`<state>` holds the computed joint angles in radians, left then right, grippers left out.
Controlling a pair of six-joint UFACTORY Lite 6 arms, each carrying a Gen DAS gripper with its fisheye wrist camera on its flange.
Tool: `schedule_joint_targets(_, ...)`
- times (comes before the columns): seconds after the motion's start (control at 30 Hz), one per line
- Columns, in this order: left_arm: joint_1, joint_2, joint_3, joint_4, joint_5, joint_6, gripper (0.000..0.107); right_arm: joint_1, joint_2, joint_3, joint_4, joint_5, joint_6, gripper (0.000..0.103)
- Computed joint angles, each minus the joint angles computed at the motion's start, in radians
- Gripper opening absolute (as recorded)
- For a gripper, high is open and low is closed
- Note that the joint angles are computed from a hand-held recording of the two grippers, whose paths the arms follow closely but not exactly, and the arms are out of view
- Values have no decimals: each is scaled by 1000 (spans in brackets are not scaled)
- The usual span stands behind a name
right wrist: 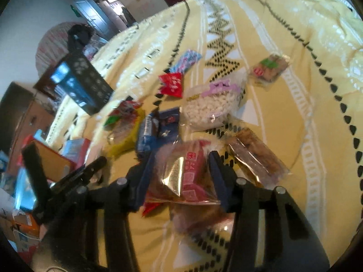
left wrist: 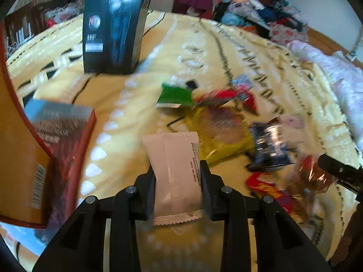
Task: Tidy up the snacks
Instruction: 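Carry the pastry to the glass bowl with the left tool while the right tool grasps a clear bag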
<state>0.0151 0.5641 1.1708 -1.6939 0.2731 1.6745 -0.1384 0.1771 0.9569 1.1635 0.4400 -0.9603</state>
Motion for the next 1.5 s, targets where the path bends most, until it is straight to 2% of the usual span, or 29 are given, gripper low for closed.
schedule_joint_targets(0.1, 0, -87, -48, 33, 27, -15, 34, 4, -73, -41, -23, 3, 11, 50)
schedule_joint_targets(0.23, -3, -186, -73, 202, 52, -186, 34, -18, -127, -73, 22, 41, -23, 49)
schedule_joint_targets(0.27, -9, -211, -80, 240, 42, -219, 34, -17, -138, -79, 25, 45, -27, 30)
schedule_joint_targets(0.3, -10, -236, -93, 253, 35, -227, 34, -19, -145, -81, 29, 54, -39, 2)
schedule_joint_targets(0.4, -2, -296, -119, 312, 45, -277, 34, -19, -163, -84, 6, 61, -22, 2)
schedule_joint_targets(0.5, 22, -320, -141, 352, 52, -293, 34, -15, -125, -55, -89, 59, 41, 3)
schedule_joint_targets(0.57, 46, -334, -159, 374, 65, -298, 34, -34, -143, -73, -93, 96, 12, 4)
schedule_joint_targets(0.63, 75, -337, -170, 412, 98, -325, 34, -22, -134, -68, -181, 161, 26, 5)
schedule_joint_targets(0.67, 86, -336, -173, 431, 107, -345, 34, -14, -121, -65, -224, 186, 57, 11)
schedule_joint_targets(0.73, 100, -345, -193, 420, 113, -336, 34, -4, -112, -77, -260, 206, 98, 51)
schedule_joint_targets(0.77, 107, -352, -202, 406, 119, -323, 34, -6, -139, -113, -241, 188, 111, 87)
schedule_joint_targets(0.8, 110, -358, -210, 399, 124, -318, 34, -12, -163, -143, -211, 173, 122, 99)
schedule_joint_targets(0.97, 122, -362, -215, 405, 142, -317, 34, -39, -309, -308, -37, 128, 94, 95)
schedule_joint_targets(1.07, 132, -354, -211, 402, 152, -313, 34, 4, -290, -339, -4, 139, 89, 80)
schedule_joint_targets(1.27, 128, -350, -222, 398, 145, -311, 34, 151, -122, -283, 200, -25, -56, 64)
schedule_joint_targets(1.33, 133, -360, -226, 404, 153, -313, 34, 168, -84, -257, 231, -62, -93, 44)
schedule_joint_targets(1.43, 150, -387, -231, 429, 174, -325, 34, 136, -101, -275, 251, -27, -129, 39)
schedule_joint_targets(1.5, 169, -424, -244, 445, 193, -327, 34, 121, -197, -320, 186, -14, -77, 39)
